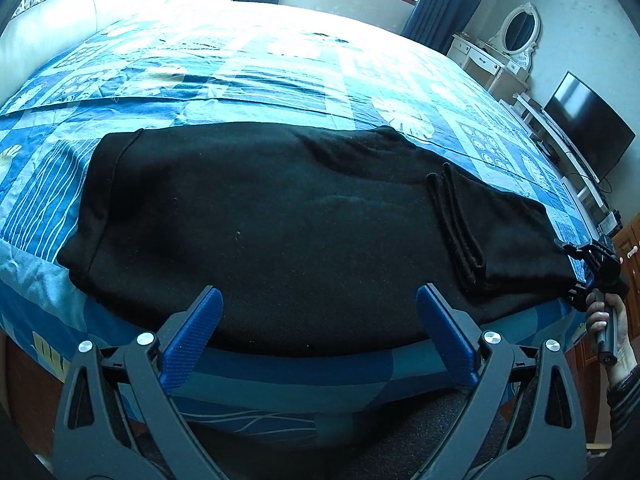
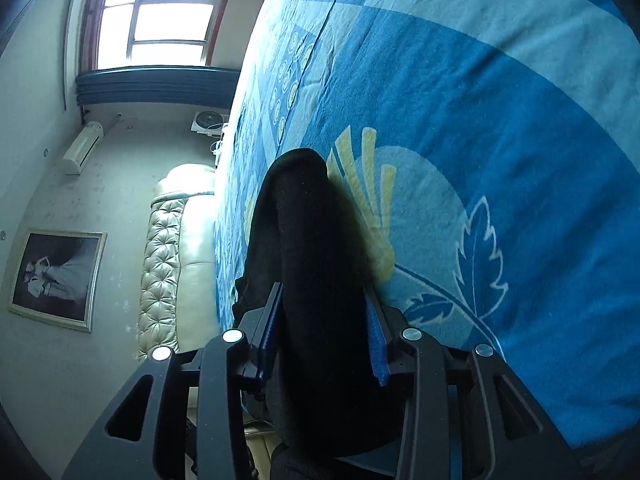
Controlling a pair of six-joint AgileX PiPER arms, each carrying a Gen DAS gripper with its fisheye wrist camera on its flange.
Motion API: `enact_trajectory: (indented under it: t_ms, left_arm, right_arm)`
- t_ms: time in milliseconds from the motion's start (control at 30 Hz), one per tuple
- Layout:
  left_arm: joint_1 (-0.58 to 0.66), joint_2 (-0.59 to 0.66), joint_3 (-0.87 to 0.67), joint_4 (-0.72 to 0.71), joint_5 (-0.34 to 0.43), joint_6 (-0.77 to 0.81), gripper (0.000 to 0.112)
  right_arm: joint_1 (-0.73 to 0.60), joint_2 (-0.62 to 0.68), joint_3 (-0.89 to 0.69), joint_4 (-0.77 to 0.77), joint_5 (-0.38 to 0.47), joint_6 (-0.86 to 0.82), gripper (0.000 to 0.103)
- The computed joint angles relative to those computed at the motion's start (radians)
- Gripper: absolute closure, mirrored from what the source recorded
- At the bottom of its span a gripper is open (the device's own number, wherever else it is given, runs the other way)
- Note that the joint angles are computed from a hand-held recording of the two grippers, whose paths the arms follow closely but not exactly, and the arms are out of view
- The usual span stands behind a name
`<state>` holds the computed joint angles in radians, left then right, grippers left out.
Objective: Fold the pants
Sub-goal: 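Grasp the edge of the folded black trousers with the right gripper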
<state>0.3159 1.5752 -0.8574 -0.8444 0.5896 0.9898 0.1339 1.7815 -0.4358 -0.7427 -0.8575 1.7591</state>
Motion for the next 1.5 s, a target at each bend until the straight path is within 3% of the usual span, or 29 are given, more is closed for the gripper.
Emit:
enact_trajectory:
  t_ms: [167,267,333,467,600,1500]
  left_arm:
    - [-0.008,-0.021,0.016,-0.011,-0.011,0.022,0.015]
    - [-0.015,-0.023,0.020,-0.006,-0.027,0.025,0.015]
    - [-0.017,-0.016,0.018,0.001,-0.027,0.017,0.015]
    - [-0.013,-0.001,0.009,0.009,-0.016,0.002,0.015]
    - [-0.010,0.001,0.008,0.000,-0.017,0.013,0.015]
    - [-0.027,-0.031,0.032,0.010,-0.033,0.016,0.015]
  right_arm:
    - [0.022,-0.025,0.082,0.066,-0.046,-0.044,0.062]
    - [0.010,0.001,0.116,0.089,-0.130,-0.058,0.058]
    - [0.024,0.004,0.114,0.108,-0.111,-0.071,0.061]
    - [0.077,-0.026,0.078,0.143,0.030,-0.073,0.076]
    - [0.099,-0.032,0.058,0.154,0.089,-0.075,0.081]
    - [0.071,-0.025,0.105,0.158,0.020,-0.129,0.082]
